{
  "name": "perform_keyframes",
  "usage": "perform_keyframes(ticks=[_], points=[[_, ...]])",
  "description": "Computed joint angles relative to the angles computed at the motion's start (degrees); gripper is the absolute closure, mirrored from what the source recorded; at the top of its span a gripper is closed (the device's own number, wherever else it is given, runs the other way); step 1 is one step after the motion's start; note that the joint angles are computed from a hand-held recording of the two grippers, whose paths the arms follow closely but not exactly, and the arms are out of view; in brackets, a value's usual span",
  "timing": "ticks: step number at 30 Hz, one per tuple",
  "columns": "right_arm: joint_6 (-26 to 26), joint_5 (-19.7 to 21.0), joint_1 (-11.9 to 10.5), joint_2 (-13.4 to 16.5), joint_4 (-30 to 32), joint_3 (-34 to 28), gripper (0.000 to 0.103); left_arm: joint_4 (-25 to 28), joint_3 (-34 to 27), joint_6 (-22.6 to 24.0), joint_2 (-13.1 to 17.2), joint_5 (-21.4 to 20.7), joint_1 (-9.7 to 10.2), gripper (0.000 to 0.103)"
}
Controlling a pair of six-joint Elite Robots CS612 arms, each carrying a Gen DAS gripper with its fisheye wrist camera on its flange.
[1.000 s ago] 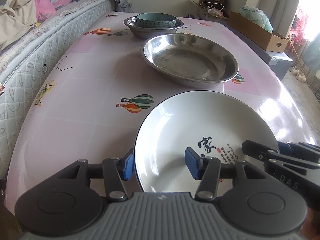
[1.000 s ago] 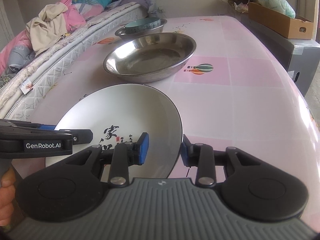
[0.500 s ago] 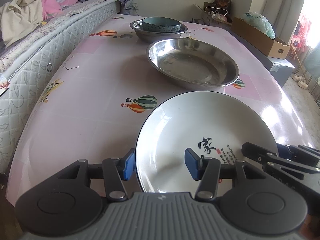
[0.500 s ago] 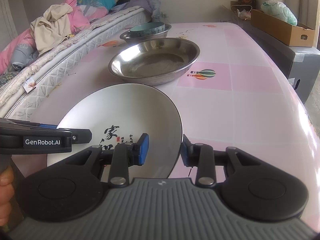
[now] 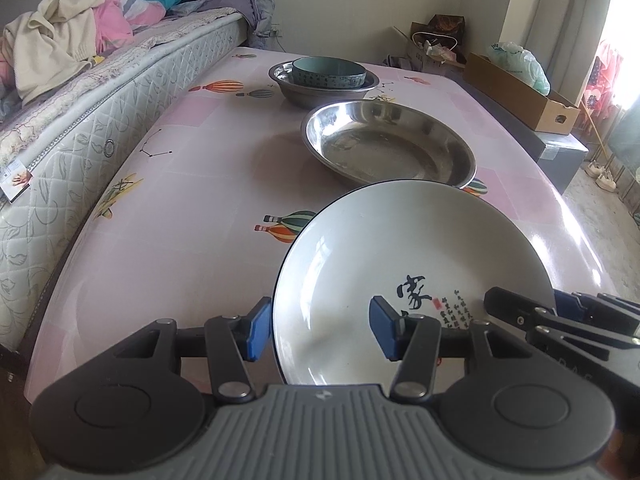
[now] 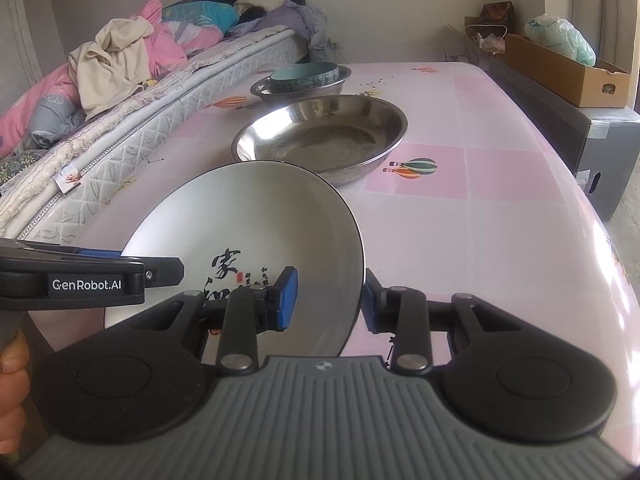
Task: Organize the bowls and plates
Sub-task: 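Carry the plate with both grippers and lower it into the stacked steel basins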
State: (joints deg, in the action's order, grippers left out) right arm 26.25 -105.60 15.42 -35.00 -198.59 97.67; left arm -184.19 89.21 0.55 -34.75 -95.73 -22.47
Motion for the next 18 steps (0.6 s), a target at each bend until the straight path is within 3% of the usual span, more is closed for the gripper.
perform_keyframes(ticks=[18], points=[[1.5, 0.3, -0.9, 0.2, 0.2, -3.2, 0.070, -1.0, -4.8, -0.7, 1.4, -0.2, 0.31, 0.050]])
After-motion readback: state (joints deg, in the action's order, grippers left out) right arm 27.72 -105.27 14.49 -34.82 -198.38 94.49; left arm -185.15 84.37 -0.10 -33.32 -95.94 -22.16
